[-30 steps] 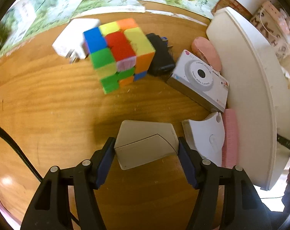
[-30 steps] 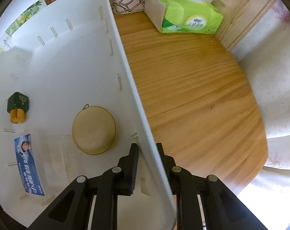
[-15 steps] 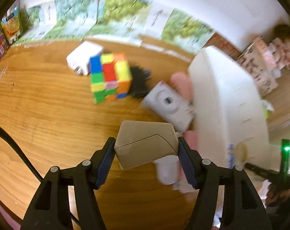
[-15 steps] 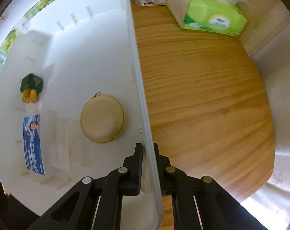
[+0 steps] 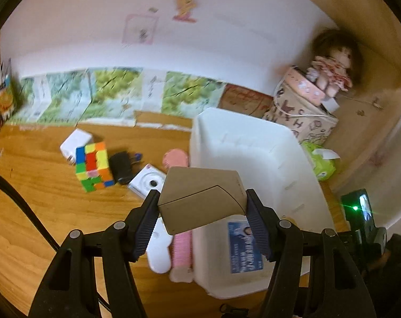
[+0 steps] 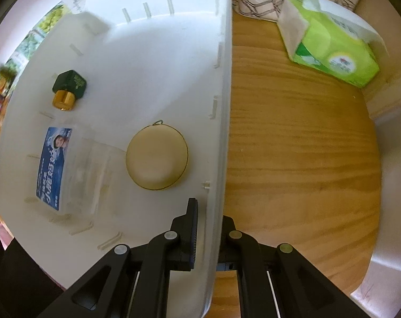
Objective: Organize rigid objects
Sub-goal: 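Lift the beige pouch and carry it over the white bin, then lower the beige pouch into the bin and open the left gripper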
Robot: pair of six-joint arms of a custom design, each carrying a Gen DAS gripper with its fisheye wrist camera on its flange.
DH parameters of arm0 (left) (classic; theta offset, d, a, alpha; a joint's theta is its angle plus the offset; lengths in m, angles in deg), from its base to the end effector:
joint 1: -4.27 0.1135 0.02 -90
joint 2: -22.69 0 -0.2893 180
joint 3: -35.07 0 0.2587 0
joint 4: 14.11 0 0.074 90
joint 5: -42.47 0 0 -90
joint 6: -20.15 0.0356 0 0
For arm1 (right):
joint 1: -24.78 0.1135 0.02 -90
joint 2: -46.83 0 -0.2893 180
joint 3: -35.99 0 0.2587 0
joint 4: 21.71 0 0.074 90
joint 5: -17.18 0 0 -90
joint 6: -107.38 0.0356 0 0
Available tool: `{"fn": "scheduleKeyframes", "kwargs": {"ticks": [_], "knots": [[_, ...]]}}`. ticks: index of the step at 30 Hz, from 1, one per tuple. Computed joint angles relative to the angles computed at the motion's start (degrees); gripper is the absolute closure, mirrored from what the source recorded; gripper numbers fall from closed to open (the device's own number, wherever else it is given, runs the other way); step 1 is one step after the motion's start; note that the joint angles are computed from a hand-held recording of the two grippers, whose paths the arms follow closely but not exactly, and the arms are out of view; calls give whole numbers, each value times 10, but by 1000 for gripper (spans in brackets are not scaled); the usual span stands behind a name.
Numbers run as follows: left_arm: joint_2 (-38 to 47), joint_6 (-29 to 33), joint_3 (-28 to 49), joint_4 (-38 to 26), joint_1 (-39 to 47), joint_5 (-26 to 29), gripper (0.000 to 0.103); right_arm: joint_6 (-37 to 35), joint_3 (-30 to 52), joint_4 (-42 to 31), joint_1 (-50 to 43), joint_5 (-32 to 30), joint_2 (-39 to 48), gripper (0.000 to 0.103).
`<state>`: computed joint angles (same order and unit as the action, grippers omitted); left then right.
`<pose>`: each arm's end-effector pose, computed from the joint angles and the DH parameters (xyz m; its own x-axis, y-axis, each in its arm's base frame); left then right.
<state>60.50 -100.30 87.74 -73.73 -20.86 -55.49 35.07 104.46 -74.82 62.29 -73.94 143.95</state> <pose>0.1099 -0.0461 0.2803 -0.7176 -0.2178 -0.6615 -0.0372 0.9605 -0.2758 0.2364 0.1824 0.1681 -0.9336 -0.3336 -0.1307 -0.3436 0.9371 0.0620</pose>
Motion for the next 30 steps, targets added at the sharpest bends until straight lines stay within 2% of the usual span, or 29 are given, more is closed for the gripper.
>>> {"fn": "scheduleKeyframes", "kwargs": {"ticks": [5, 11, 18, 19, 25, 30], "knots": [[28, -70, 19, 0, -144, -116, 36, -60, -8, 14, -15, -13, -8, 95], [82, -131, 35, 12, -242, -191, 36, -127, -9, 29, -23, -21, -12, 92], [143, -203, 55, 16, -311, -242, 35, -213, -9, 36, -41, -28, -17, 91], [153, -215, 57, 17, -317, -246, 35, -195, 15, 28, -17, -25, -2, 91], [197, -267, 65, 22, -347, -256, 35, -216, 47, 15, -14, -28, 24, 90], [216, -291, 76, 14, -366, -269, 33, -203, 49, 6, 7, -22, 21, 90]]}}
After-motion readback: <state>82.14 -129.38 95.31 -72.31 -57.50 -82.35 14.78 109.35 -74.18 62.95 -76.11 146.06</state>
